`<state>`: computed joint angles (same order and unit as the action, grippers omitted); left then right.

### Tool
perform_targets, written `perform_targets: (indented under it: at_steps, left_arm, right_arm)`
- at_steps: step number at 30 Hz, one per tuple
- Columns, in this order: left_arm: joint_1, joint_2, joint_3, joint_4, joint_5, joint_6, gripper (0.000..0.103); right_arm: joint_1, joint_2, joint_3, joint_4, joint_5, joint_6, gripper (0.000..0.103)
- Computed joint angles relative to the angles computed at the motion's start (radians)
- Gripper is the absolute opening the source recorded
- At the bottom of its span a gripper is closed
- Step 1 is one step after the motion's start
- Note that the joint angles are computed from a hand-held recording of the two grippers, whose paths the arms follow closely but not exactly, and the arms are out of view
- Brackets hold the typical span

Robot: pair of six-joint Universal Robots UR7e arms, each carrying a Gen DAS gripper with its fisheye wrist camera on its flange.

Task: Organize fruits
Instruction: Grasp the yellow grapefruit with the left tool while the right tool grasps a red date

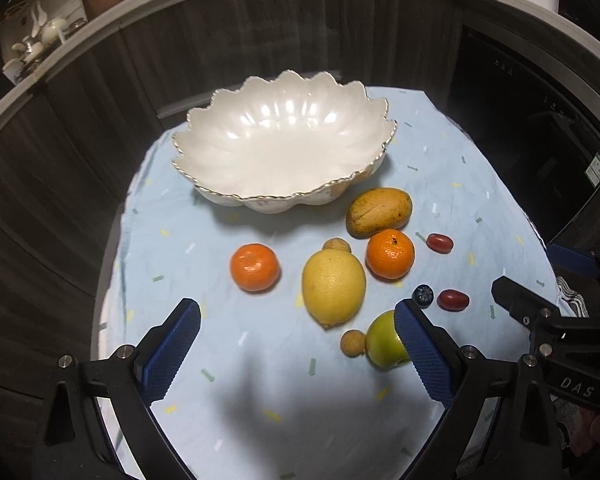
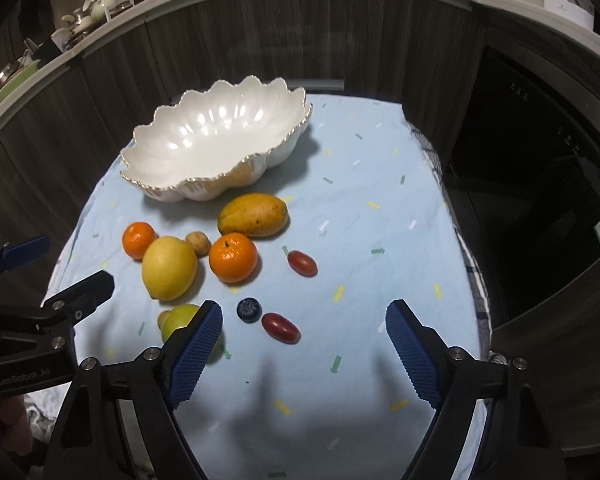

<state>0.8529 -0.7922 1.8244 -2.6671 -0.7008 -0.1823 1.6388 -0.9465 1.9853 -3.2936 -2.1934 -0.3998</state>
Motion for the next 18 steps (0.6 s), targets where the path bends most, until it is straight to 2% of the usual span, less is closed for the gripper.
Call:
perform_targets:
  at_steps: [4,7,13,18]
  left_arm:
    - [0.020,0.034,-0.037,0.008,-0.017,0.012,0.096]
    - [0.037,0.055,-0.064,0.025,-0.036,0.016,0.093]
    - [0.064,0.095,-0.111,0.052,-0.062,0.024,0.088]
    - [0.083,0.117,-0.140,0.078,-0.092,0.028,0.083]
  right_arm:
    - [-0.010,0.016,-0.013,0.013,-0.004,-0.009,0.082]
    - [-0.021,0.027,-0.026,0.040,-0.002,-0.012,0.075]
    - [-0.040,0.042,-0.045,0.094,0.004,-0.002,0.070]
    - [-0.055,0.053,-0.055,0.128,0.017,0.003,0.061]
